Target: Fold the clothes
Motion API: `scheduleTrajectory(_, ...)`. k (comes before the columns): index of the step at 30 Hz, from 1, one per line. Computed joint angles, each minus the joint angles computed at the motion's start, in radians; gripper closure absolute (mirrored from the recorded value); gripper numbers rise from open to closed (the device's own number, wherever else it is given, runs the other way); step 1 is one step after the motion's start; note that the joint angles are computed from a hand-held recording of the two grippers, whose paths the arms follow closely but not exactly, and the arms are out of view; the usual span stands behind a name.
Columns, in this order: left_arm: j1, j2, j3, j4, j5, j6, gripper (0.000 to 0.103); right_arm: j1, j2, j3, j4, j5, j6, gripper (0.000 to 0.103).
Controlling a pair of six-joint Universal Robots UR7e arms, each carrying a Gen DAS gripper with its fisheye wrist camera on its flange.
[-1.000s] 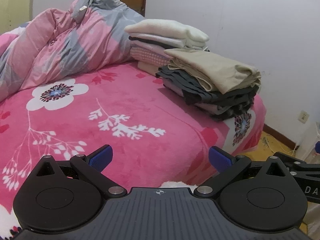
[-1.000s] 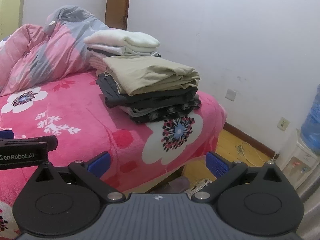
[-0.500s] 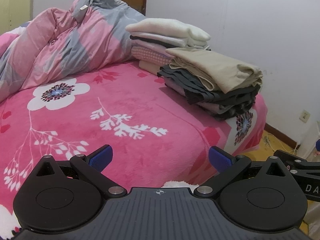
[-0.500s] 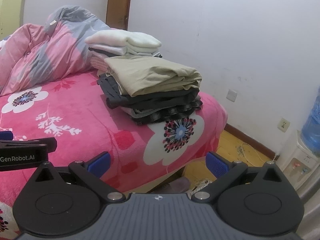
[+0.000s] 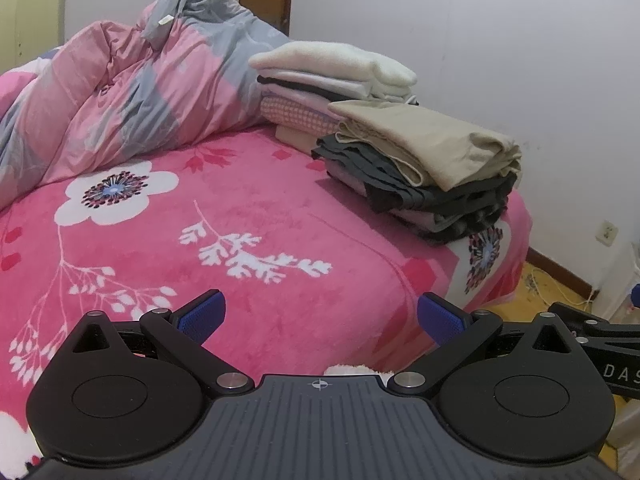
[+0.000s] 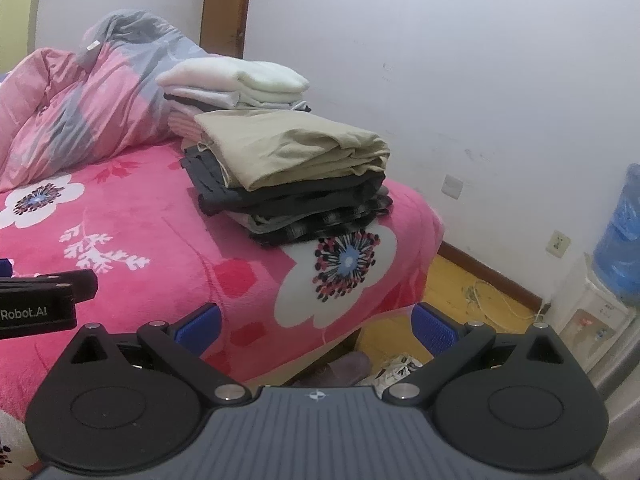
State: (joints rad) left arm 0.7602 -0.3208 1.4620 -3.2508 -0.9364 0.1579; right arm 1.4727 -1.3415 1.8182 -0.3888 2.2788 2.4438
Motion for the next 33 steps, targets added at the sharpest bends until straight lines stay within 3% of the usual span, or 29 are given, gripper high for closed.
scheduleTrajectory(33,-0.003,0.006,-0.005,0.013,0.007,0.002,0.000,-0.006,0.003,0.005,-0.010,0.021,0.021,0.000)
